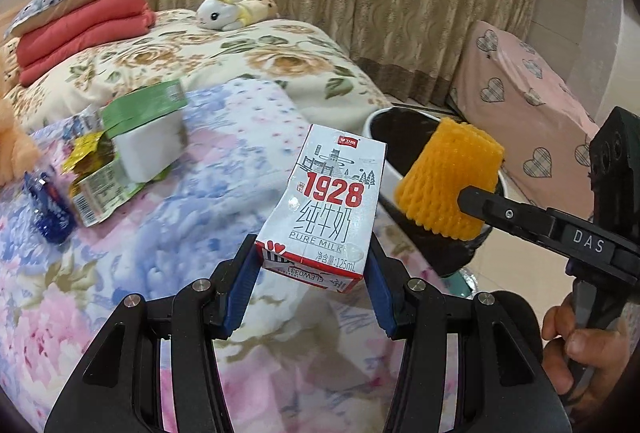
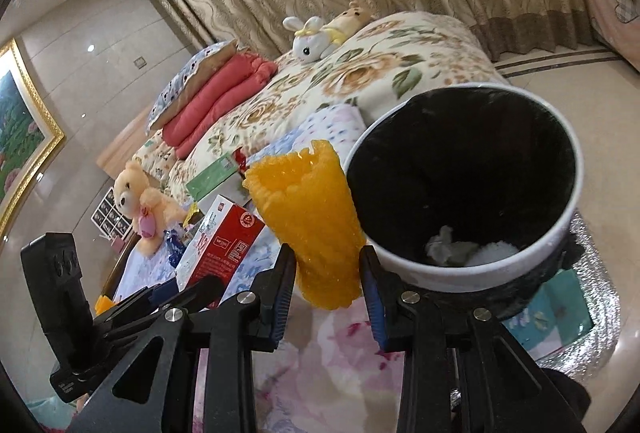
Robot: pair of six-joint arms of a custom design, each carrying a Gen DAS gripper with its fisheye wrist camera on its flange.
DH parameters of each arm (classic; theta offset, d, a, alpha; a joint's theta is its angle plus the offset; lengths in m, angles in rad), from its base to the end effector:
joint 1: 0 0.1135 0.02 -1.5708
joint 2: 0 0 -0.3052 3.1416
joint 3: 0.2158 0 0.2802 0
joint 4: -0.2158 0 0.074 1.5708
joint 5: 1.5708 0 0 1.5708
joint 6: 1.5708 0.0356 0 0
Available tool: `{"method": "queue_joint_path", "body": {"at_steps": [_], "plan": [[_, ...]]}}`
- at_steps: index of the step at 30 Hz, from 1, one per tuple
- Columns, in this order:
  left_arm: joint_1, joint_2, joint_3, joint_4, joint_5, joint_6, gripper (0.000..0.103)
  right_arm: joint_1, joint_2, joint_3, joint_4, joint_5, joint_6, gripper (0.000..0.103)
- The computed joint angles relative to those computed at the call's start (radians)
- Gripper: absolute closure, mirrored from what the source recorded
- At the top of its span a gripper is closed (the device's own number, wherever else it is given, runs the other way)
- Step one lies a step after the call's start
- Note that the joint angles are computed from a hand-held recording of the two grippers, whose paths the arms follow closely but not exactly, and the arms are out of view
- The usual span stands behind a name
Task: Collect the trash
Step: 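Carry milk carton and orange foam net over the bin and open both tools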
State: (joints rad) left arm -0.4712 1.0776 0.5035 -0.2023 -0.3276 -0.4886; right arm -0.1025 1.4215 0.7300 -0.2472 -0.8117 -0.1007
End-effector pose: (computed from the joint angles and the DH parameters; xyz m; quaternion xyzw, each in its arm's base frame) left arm 0.1965 -0.0873 0.2086 -0.0710 0.9092 -0.0428 0.4080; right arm 0.2831 -0.0032 0.2075 -0.1219 0.8734 0.3443 0.3222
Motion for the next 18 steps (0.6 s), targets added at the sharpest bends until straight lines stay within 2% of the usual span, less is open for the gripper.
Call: {"method": "queue_joint_path", "body": {"at_steps": [8, 18], "plan": [[-0.047, 0.069, 0.046, 0.023, -0.016, 0.002, 0.053, -0.057, 0.021, 0.017, -0.017, -0.044, -0.018, 0.078], [-0.071, 0.115, 0.085, 0.029, -0.027, 0.009, 0.053, -0.111, 0.029, 0.033, -0.006, -0.083, 0.01, 0.08]]}}
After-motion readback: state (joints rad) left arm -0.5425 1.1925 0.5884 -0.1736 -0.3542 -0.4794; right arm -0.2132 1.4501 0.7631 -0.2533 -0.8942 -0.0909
